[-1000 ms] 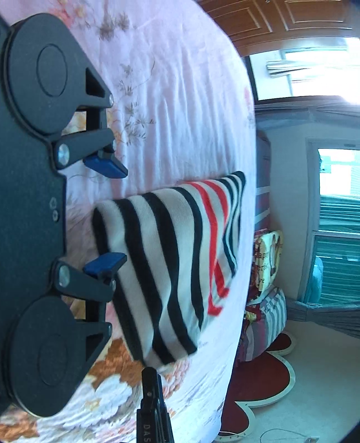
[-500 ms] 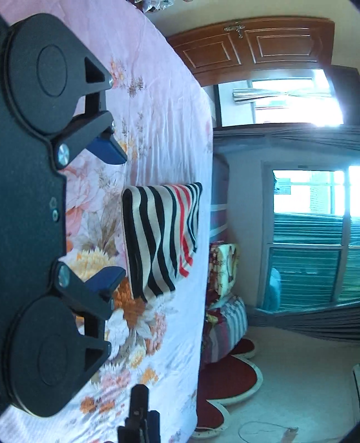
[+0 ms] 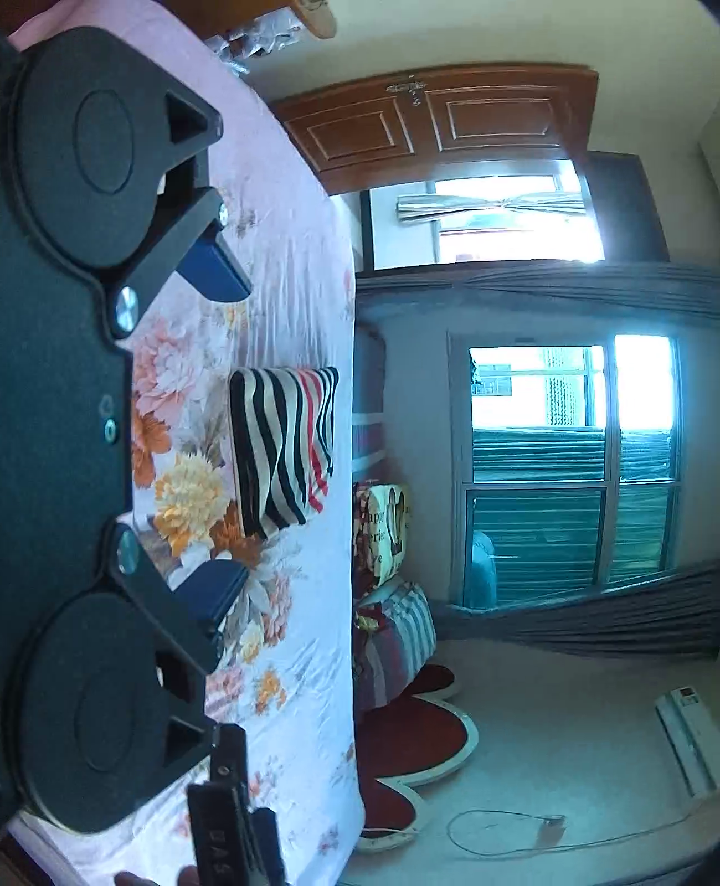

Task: Fold small clothes

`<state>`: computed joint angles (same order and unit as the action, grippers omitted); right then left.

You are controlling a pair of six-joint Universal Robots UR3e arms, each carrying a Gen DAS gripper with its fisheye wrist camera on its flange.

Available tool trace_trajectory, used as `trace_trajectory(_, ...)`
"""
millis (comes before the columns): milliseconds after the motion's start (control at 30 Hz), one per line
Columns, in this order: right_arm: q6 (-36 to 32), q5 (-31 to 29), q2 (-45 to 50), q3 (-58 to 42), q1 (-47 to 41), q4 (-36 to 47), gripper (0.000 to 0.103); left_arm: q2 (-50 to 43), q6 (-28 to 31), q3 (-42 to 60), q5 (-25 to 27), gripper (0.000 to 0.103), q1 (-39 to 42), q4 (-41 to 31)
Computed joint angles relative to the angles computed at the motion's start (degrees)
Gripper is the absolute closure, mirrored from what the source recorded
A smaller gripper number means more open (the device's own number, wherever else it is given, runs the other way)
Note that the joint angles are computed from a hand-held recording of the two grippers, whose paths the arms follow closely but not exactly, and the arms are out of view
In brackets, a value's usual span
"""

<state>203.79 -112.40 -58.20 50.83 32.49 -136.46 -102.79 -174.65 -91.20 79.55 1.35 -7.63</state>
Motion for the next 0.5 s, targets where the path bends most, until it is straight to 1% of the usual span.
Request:
trace_trajectory(67,1.06,-0.76,-1.58,1.75,0.76,-0.20,0.000,1.76,-0.51,-0.82,-0.44,0.003,0.08,-1.74)
trace_trajectory(267,0.85,-2.56,-3.57,3.32,2.61,0.20,0.000,4.70,-0.30,-2.77,1.74,0.003,-1.26,-4.33)
trace_trajectory(500,0.84,-3.80,-4.86,4.21,3.33,0.30,0.000,6.78,-0.76,-5.05,1.98,0.003,-1.65,-4.20)
